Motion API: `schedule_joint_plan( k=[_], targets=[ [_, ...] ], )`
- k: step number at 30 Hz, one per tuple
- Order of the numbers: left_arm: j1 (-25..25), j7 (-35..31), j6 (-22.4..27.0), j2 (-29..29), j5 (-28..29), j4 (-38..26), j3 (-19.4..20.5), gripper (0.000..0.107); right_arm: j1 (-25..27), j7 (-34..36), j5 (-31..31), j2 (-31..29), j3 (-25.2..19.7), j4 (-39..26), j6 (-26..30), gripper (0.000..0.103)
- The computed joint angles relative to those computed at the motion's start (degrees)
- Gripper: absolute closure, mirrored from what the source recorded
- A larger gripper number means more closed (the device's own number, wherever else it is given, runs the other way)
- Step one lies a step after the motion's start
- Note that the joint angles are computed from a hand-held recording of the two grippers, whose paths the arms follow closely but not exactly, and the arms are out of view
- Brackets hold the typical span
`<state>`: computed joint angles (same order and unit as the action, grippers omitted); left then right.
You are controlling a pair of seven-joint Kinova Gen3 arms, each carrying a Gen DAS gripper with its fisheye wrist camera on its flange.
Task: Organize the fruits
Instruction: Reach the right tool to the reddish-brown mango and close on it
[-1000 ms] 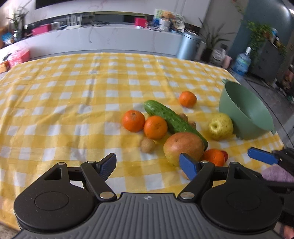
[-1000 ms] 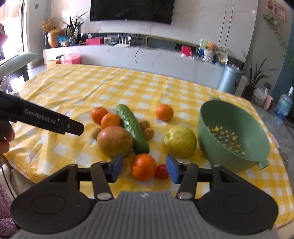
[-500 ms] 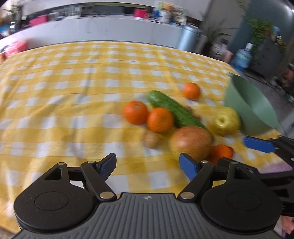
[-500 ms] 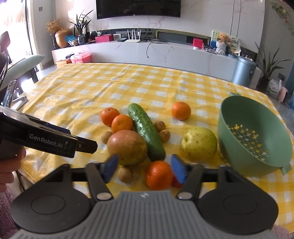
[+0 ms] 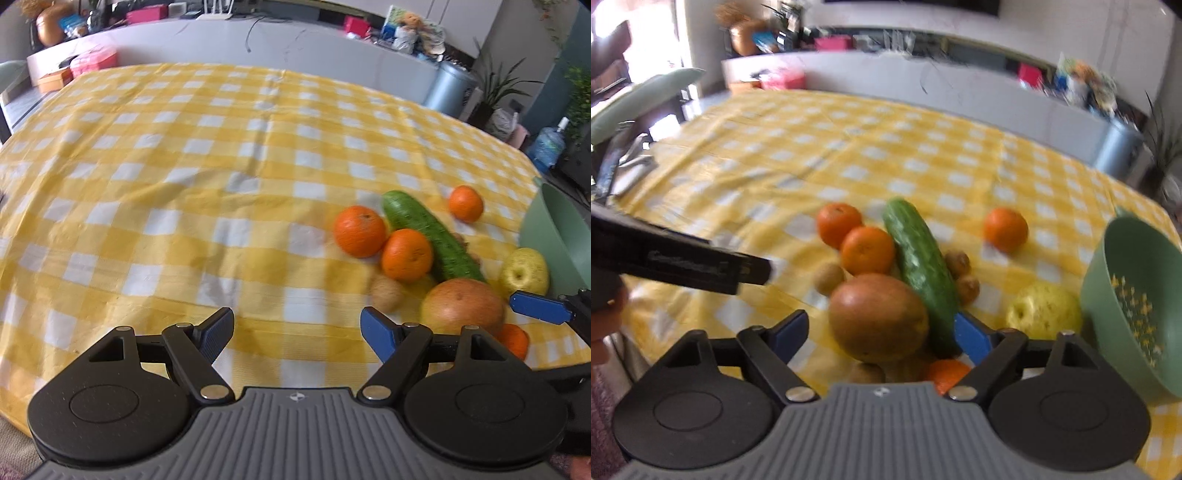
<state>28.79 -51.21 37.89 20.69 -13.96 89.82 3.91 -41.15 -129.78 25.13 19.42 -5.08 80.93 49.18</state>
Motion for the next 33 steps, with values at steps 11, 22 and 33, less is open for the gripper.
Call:
schedule_joint_plan(
  k=[11,22,33],
  targets=[
    [0.7,0.5,4.8,2.0,-1.0,-2.6,-0.2,0.016,1.8,7.0,-6.9,5.3,-0.2,-9.6,8.3,0.033],
    [0.8,2.5,8.9,3.1,-1.6,-4.7,-0.6,0.016,-1.8,8.2,-3.8,8.4,1.6,-12.4,10.2,0.01],
    [-0.1,4.2,8.2,2.6,-0.4,-4.0,-0.6,0.016,-7.3,-1.5,4.2,9.2,4.0,-12.8,14.2,0.038]
  ],
)
